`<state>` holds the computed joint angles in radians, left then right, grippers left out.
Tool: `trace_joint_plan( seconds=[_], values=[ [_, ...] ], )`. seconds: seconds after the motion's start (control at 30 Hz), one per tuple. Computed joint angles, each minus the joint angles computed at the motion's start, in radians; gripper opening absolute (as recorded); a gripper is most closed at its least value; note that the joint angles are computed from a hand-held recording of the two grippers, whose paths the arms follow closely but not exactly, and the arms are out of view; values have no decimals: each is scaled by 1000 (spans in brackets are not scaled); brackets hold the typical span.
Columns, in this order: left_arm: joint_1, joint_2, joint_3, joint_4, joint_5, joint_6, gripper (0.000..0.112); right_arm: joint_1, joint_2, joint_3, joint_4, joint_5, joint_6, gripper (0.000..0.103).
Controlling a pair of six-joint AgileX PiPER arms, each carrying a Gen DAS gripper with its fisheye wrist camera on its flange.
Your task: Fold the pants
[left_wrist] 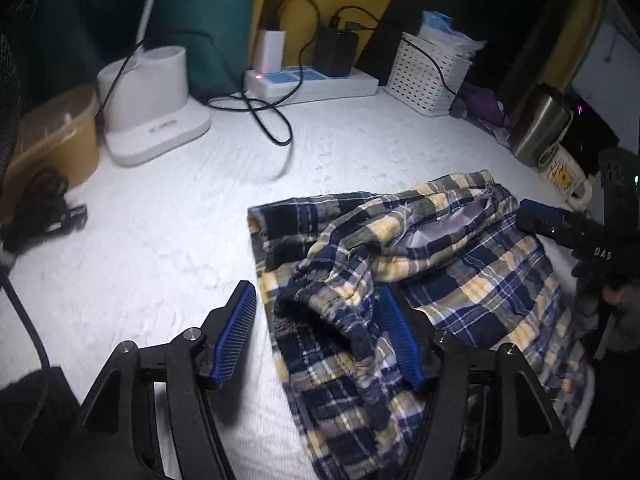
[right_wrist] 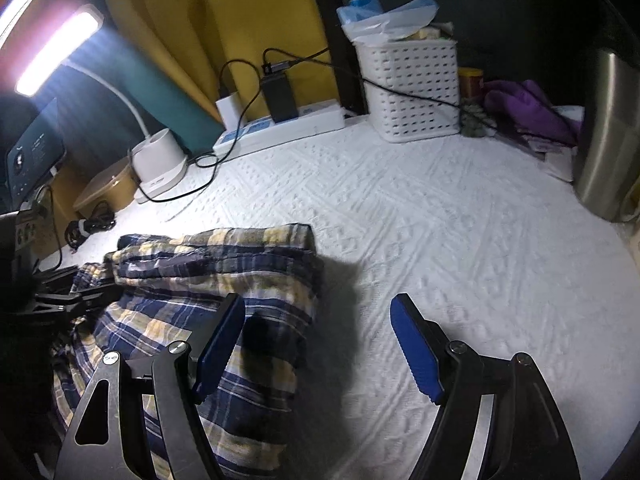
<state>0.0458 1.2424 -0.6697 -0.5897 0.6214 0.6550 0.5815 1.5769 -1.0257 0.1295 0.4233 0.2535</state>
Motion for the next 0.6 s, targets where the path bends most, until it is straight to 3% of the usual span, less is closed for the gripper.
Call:
trace_joint_plan(
  seconds=[0.33,0.47,0.53,0.6],
  values=[
    [-34,36,0,-61,-49,79,64,-20,78,-49,251,6,-270,77],
    [-54,36,0,-75,-43,96,40,-25,102,-70,364,14,-386,77],
    [-59,33,3,-88,-35,105,34,-16,111,-83,376,23,-410,76],
    [-63,26,5,-80,-35,96,29,0,119,-98,348,31,-393,68]
  ],
)
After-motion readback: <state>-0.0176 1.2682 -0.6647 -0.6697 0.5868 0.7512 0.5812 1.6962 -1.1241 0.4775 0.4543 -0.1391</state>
